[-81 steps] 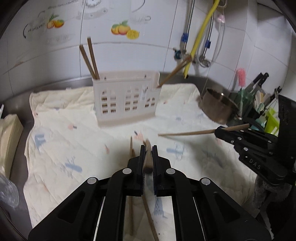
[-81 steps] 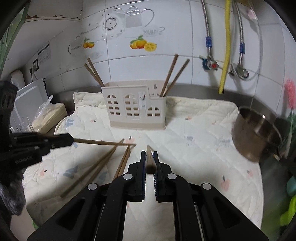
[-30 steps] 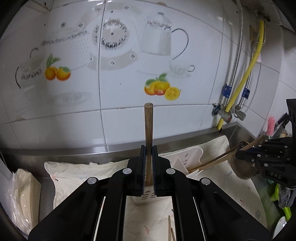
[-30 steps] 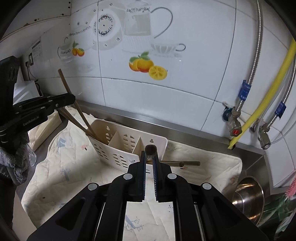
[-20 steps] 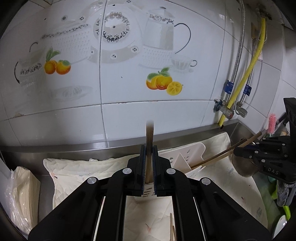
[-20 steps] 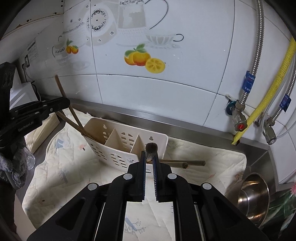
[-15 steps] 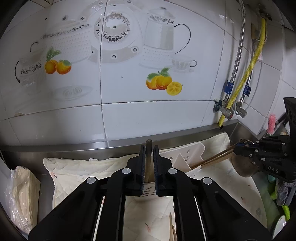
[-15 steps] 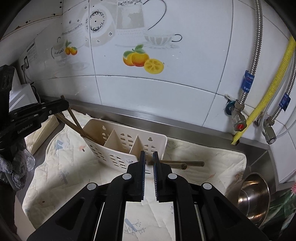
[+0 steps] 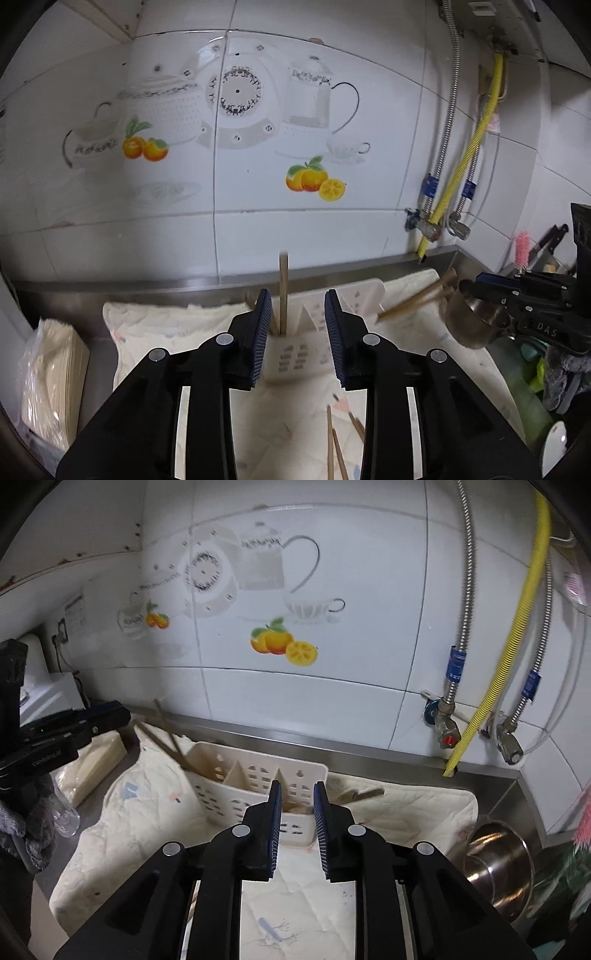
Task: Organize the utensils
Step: 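Lower the left tool's chopstick into the white holder and open while the right tool releases its chopstick there, then move both open tools back down to the chopsticks on the mat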
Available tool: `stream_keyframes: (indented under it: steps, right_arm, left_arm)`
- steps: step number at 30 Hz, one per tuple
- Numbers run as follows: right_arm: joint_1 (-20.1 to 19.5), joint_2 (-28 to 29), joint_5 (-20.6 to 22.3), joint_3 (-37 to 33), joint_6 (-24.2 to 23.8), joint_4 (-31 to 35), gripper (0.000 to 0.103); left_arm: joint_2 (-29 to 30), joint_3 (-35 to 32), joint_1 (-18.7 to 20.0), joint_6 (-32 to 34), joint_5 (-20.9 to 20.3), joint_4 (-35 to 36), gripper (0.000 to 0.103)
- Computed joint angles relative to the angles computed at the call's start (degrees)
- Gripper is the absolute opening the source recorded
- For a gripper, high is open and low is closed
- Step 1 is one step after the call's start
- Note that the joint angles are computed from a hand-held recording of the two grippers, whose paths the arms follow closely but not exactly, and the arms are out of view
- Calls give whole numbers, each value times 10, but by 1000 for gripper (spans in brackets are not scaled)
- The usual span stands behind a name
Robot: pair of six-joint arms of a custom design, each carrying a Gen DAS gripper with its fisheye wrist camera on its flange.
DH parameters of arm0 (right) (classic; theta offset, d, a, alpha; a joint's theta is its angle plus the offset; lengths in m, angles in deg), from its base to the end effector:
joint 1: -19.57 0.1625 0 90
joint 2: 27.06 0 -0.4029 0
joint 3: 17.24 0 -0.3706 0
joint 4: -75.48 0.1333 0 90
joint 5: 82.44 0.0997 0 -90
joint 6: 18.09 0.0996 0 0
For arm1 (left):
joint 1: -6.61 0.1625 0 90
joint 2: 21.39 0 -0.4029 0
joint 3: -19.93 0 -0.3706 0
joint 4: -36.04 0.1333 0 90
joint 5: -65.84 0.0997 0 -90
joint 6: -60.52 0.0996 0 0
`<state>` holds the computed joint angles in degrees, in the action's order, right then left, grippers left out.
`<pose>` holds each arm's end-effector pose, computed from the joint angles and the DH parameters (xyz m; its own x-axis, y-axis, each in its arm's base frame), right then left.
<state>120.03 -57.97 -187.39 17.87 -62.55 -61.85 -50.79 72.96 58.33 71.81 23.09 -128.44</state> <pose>0.2608 -0.8201 0.3403 -0.6082 -0.5041 0.6132 -0.7825 0.5109 -0.3561 -0.3372 -0.7605 0.2464 -0.7919 0.0710 -0.6065 0.5569 0.4912 -0.6697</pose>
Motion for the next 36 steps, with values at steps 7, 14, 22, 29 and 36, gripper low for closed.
stream_keyframes:
  steps: [7, 14, 22, 29, 36]
  right_arm:
    - [-15, -112, 20, 255, -16, -137, 21]
    - [-43, -182, 20, 444, -1, -218, 22]
    - [-69, -224, 12, 578, 42, -267, 22]
    - [-78, -221, -12, 628, 55, -309, 19]
    - [-79, -209, -24, 631, 72, -321, 11]
  left_arm:
    - [-71, 162, -11, -52, 14, -74, 48]
    - [-108, 279, -18, -93, 57, -136, 54]
    - [-137, 367, -18, -155, 69, -166, 56]
    - [-147, 404, -19, -167, 93, -174, 57]
    - [-161, 424, -12, -184, 85, -166, 57]
